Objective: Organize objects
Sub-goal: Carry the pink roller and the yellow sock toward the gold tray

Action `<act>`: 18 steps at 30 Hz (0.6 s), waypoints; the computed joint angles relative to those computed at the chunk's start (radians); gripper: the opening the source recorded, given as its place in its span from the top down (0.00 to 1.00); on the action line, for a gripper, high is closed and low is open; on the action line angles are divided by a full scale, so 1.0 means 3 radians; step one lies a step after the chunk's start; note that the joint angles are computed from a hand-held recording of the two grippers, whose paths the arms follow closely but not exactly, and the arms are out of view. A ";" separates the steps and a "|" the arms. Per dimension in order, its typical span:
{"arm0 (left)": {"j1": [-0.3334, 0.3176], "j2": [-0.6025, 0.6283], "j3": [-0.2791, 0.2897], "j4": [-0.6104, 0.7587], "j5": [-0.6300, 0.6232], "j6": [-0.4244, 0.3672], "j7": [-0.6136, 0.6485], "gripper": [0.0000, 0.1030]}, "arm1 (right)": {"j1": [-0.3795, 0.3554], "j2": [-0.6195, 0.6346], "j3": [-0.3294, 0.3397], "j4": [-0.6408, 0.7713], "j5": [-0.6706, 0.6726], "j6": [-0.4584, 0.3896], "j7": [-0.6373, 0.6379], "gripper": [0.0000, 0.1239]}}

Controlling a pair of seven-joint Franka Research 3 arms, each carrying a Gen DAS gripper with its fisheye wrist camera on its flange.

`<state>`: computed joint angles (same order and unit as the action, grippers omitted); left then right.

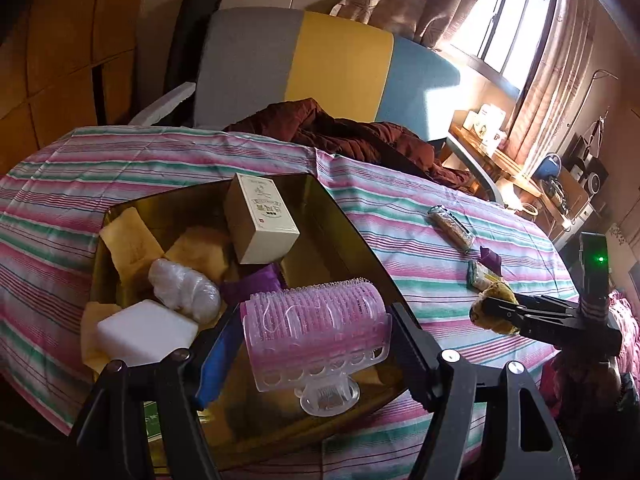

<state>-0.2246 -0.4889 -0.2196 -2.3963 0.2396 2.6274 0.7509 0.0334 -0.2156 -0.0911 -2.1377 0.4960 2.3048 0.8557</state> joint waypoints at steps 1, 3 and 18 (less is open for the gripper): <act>0.0021 -0.0029 -0.0015 -0.0014 0.0027 -0.0006 -0.0022 0.30 | 0.0023 -0.0045 0.0003 -0.0022 0.0054 -0.0032 -0.0025 0.56; 0.0046 -0.0076 -0.0030 -0.0040 0.0070 -0.0015 -0.0049 0.30 | 0.0074 -0.0140 0.0015 -0.0082 0.0151 -0.0073 -0.0074 0.56; 0.0131 -0.0304 -0.0059 -0.0194 0.0313 0.0017 -0.0157 0.30 | 0.0467 -0.0527 0.0155 -0.0358 0.0414 -0.0215 -0.0188 0.56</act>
